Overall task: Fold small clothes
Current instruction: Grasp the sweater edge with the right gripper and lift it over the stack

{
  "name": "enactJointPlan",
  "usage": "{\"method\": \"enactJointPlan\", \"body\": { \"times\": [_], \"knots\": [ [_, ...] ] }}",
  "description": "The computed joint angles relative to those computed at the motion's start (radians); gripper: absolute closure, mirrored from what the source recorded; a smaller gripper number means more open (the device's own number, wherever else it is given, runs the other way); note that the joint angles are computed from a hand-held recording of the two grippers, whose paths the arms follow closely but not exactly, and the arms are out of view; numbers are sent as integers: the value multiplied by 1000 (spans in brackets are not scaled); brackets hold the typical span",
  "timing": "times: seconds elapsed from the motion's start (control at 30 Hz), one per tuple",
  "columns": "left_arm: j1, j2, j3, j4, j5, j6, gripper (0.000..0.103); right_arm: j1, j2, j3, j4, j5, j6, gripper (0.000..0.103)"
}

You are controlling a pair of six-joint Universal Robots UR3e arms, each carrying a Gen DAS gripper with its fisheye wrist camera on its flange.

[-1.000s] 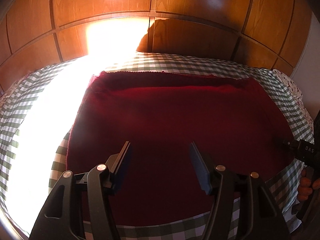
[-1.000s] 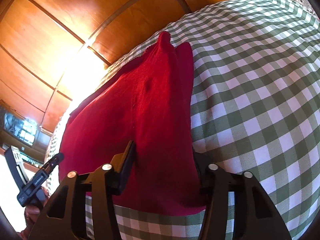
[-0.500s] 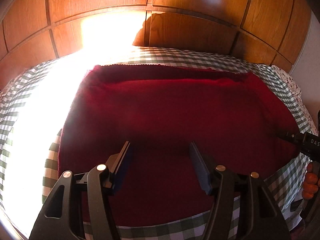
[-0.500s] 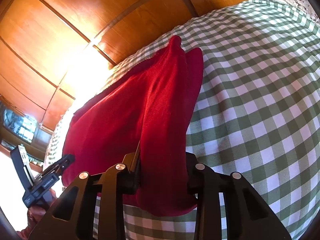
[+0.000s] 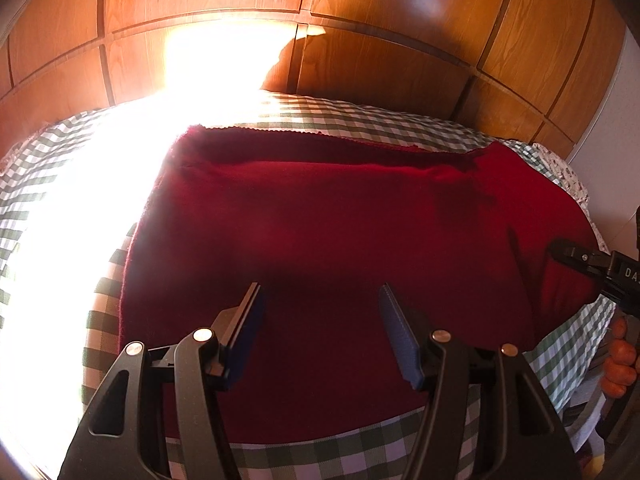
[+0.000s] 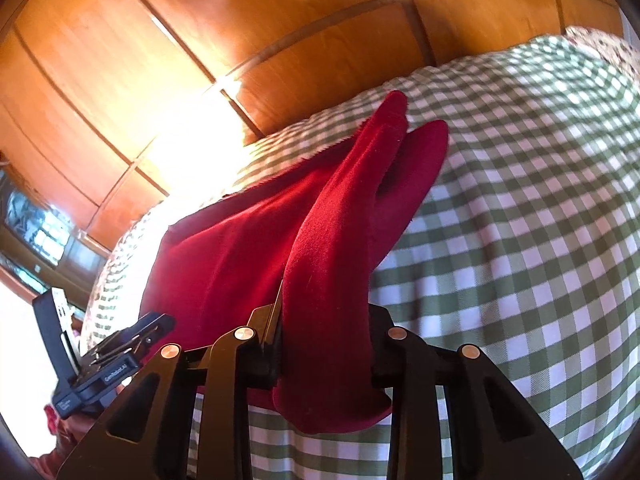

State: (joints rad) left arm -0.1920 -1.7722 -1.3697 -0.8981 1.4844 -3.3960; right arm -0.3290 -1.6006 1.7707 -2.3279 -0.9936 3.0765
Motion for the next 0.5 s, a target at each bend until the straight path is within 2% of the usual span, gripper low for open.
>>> {"method": "enactJointPlan", "body": {
  "times": [0.13, 0.23, 0.33, 0.5],
  "knots": [
    [110, 93, -97, 10, -141, 14, 44, 58, 12, -55, -1, -24, 9, 76],
    [244, 181, -184, -7, -314, 47, 45, 132, 40, -133, 2, -46, 14, 76],
    [357, 258, -256, -17, -448, 78, 45, 227, 105, -242, 3, -73, 23, 76],
    [498, 348, -309, -62, -571, 134, 45, 405, 273, -471, 48, -147, 23, 76]
  ]
}}
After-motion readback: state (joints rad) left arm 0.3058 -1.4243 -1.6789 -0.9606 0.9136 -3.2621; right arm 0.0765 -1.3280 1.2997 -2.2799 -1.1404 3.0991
